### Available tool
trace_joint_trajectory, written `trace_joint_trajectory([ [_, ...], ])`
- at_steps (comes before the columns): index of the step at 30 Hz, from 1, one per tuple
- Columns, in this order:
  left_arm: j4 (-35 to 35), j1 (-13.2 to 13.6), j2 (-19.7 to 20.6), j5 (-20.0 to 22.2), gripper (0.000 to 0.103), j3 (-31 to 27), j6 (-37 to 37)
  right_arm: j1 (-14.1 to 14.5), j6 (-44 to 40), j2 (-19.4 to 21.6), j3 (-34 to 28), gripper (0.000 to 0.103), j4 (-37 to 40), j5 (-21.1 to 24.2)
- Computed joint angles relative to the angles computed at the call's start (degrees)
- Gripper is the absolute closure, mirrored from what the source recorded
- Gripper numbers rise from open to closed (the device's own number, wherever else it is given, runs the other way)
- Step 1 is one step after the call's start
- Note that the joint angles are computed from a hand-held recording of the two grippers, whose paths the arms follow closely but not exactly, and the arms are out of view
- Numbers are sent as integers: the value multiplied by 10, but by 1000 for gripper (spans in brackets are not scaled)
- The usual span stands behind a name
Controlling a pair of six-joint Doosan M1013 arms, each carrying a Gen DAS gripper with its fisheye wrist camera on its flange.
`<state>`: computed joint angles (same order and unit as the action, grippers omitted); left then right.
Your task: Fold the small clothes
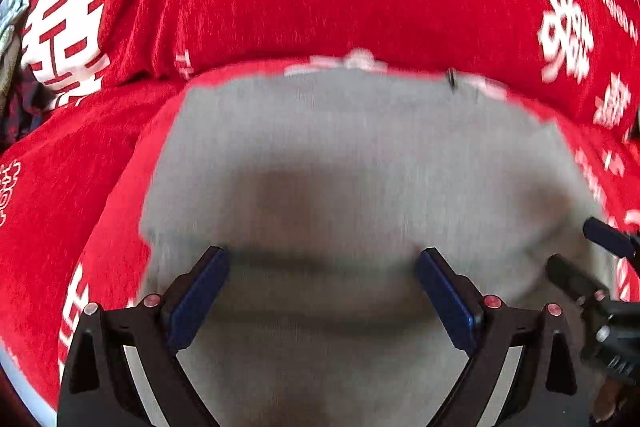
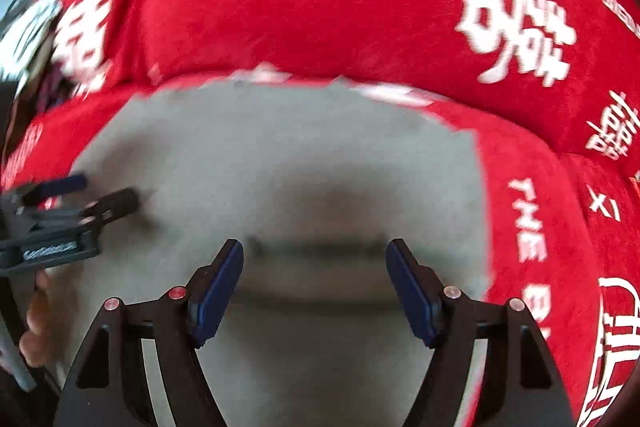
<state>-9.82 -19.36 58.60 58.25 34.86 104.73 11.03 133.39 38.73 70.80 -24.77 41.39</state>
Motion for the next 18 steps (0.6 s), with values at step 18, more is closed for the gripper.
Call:
trace_joint_trajectory([
  [18,-56,15,-189,-208,1,370,120,80,231,-98,218,26,-260,-76],
])
